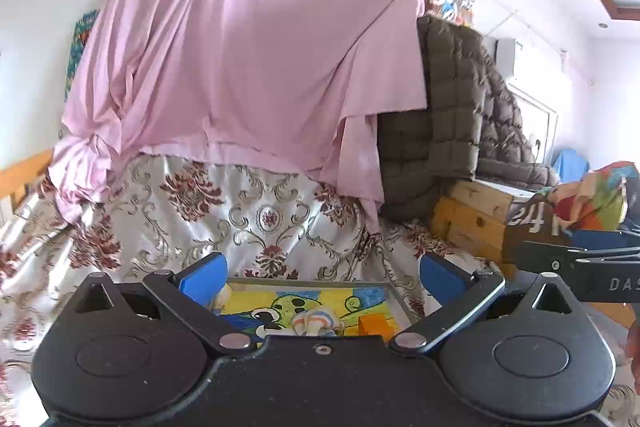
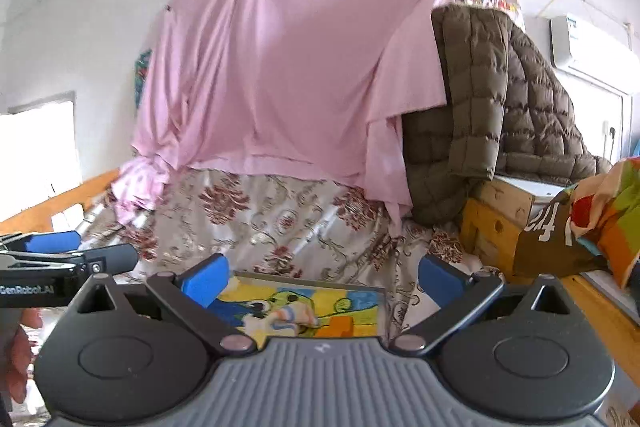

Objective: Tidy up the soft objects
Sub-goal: 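Open both tools and lift them away from the painted tray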

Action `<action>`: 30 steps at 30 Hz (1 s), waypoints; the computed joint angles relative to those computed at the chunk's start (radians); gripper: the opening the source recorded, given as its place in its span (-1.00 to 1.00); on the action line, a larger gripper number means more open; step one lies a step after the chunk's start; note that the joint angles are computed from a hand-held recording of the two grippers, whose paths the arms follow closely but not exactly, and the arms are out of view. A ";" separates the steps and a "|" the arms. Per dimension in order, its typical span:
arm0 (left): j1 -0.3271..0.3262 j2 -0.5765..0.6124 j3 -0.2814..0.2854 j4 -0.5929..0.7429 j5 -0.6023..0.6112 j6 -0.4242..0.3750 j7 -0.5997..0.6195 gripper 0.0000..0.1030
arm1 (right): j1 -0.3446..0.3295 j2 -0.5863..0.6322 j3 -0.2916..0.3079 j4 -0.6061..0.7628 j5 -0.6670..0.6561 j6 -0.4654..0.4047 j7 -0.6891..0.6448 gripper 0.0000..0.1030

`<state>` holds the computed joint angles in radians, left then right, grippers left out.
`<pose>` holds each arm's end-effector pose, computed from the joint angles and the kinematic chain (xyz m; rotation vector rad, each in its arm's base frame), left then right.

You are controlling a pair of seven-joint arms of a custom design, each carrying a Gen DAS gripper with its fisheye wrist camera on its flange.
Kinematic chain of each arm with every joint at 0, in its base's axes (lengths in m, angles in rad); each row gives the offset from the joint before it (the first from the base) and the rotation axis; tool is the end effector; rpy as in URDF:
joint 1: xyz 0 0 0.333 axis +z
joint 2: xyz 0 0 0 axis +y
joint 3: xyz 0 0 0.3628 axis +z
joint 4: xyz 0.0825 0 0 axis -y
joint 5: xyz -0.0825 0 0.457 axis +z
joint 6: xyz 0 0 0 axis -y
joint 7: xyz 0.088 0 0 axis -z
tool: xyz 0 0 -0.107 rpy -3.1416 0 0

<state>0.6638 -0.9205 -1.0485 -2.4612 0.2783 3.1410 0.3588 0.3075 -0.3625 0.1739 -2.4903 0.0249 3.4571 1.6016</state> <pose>0.4168 -0.3134 0.5594 -1.5252 1.2229 -1.1456 0.4455 0.2407 0.5869 -1.6058 0.9991 -0.7930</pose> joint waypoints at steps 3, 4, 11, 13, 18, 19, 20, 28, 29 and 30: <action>-0.102 -0.079 0.056 -0.067 -0.009 -0.034 -0.012 0.98 | 0.026 -0.074 0.000 -0.067 0.009 0.025 0.022 0.99; -0.132 -0.104 0.069 -0.087 -0.012 -0.043 -0.022 0.99 | 0.023 -0.094 0.013 -0.085 0.018 0.032 0.027 0.99; -0.317 -0.224 0.137 -0.184 0.026 -0.148 -0.050 0.99 | -0.067 -0.255 0.185 -0.222 0.122 0.070 0.050 0.99; -0.365 -0.263 0.148 -0.209 0.046 -0.184 -0.060 0.99 | -0.087 -0.292 0.232 -0.257 0.153 0.069 0.064 0.99; -0.479 -0.317 0.173 -0.275 0.094 -0.244 -0.088 0.99 | -0.104 -0.343 0.314 -0.332 0.203 0.051 0.131 0.99; -0.503 -0.320 0.180 -0.289 0.103 -0.252 -0.091 0.99 | -0.108 -0.349 0.327 -0.346 0.209 0.048 0.146 0.99; -0.527 -0.327 0.185 -0.308 0.111 -0.256 -0.098 0.99 | -0.111 -0.358 0.341 -0.359 0.214 0.039 0.161 0.99; -0.669 -0.330 0.187 -0.419 0.153 -0.291 -0.198 0.99 | -0.163 -0.415 0.452 -0.433 0.206 -0.025 0.305 0.99; -0.679 -0.319 0.189 -0.424 0.163 -0.295 -0.203 0.99 | -0.162 -0.412 0.454 -0.438 0.199 -0.030 0.323 0.99; -0.690 -0.306 0.190 -0.429 0.172 -0.295 -0.206 0.99 | -0.166 -0.411 0.466 -0.445 0.196 -0.035 0.344 0.99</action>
<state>-0.0258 -1.2268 -0.8584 -2.8903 0.4503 2.8459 0.1526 0.1417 -0.7736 0.6399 -2.9351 0.2209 3.4223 1.9459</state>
